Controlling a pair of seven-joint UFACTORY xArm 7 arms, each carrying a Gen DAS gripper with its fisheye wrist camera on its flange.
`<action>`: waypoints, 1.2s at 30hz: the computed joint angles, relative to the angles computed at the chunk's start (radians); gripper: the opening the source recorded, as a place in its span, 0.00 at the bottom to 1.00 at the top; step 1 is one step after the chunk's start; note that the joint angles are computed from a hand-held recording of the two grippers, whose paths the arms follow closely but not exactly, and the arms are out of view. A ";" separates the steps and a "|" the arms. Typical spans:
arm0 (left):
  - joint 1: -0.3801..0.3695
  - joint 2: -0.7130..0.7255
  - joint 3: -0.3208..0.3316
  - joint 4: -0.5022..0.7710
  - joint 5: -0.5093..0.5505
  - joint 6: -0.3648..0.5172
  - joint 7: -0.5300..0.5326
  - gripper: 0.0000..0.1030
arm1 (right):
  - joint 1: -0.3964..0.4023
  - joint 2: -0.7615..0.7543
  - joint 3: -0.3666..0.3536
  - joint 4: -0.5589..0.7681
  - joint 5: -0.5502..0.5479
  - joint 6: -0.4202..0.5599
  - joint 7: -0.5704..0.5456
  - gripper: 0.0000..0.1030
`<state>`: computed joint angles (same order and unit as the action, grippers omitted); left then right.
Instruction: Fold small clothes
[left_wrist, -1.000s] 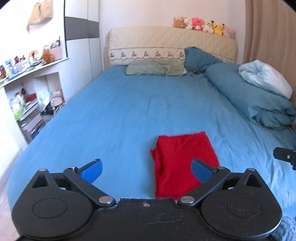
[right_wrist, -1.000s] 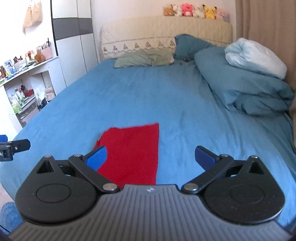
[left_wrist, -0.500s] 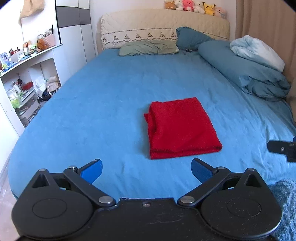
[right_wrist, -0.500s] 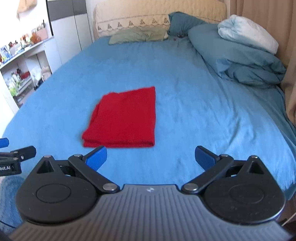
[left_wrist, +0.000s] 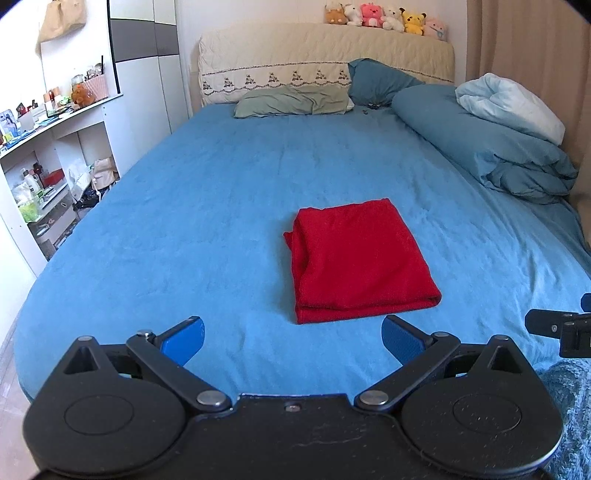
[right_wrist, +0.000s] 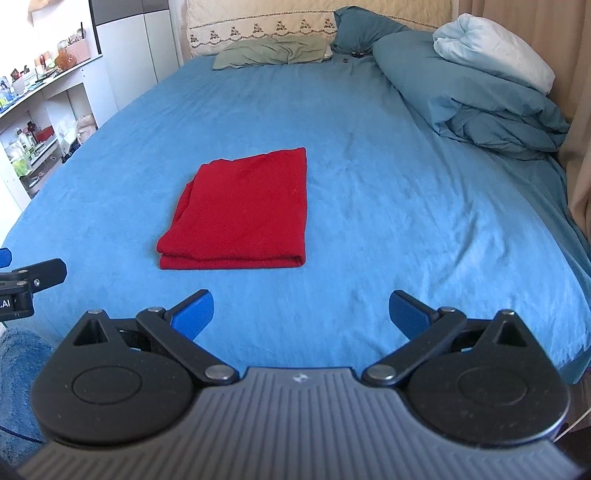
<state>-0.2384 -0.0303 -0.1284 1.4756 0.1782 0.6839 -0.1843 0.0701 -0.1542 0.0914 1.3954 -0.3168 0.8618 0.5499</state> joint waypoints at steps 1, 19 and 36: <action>0.000 -0.001 0.000 -0.001 -0.002 0.001 0.000 1.00 | 0.000 0.001 0.000 0.001 0.000 0.001 -0.001 1.00; 0.010 -0.021 0.001 -0.015 -0.006 -0.017 0.014 1.00 | -0.002 -0.006 -0.003 -0.007 0.004 -0.001 -0.001 1.00; 0.011 -0.029 -0.002 -0.024 0.008 -0.023 0.002 1.00 | -0.005 -0.011 -0.002 -0.008 0.014 0.009 -0.007 1.00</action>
